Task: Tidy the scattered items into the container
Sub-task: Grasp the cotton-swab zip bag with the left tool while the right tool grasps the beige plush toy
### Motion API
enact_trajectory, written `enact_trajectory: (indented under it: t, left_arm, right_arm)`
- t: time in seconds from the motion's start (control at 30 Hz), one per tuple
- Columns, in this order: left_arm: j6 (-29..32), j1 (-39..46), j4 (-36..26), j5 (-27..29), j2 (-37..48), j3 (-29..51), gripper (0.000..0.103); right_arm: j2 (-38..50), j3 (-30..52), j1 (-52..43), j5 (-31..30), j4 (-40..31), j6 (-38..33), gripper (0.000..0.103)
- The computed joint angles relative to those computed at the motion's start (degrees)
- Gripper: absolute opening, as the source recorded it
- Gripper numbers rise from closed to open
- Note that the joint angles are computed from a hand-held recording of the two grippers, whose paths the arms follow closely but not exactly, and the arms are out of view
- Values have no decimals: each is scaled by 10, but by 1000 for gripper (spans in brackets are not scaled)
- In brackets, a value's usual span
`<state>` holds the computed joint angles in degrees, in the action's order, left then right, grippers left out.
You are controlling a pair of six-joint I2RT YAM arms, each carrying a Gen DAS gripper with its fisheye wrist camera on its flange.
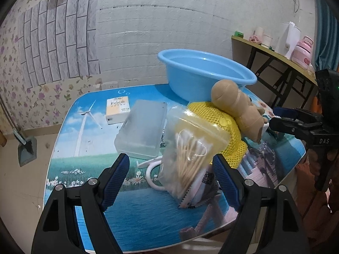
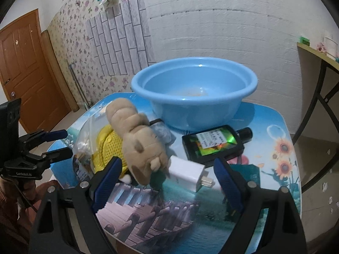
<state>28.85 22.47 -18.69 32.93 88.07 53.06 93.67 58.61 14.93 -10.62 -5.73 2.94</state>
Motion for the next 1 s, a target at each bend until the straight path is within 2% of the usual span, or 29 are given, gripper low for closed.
enact_trajectory:
  t: [0.03,0.1,0.2,0.37,0.67,0.73,0.8,1.0]
  left_arm:
    - [-1,-2,1,-3,1,0,80]
    - [2,-4,3,-5,4,1,89]
    - [5,-9,7,-6,6,1,94]
    - [3,-23,11,-25,16,3,95]
    - [14,-20,10,-3,22,-3,95]
    - [10,-14,18,9,19,-6,91]
    - [11,-11,10,18,24,-1,75]
    - [32,-13,-4,44,15,-6,44]
  right_arm:
    - [2,2,0,-1,-1,-1,89]
    - [3,2,3,0,0,-2,89]
    - [0,-3,7,2,7,1,89]
    - [3,2,23,8,15,-6,89]
    - [35,30,40,7,5,2,89]
    - [40,33,42,8,4,2,86]
    - [45,38,45,10,0,0,84]
    - [57,48,47,7,-11,1,78]
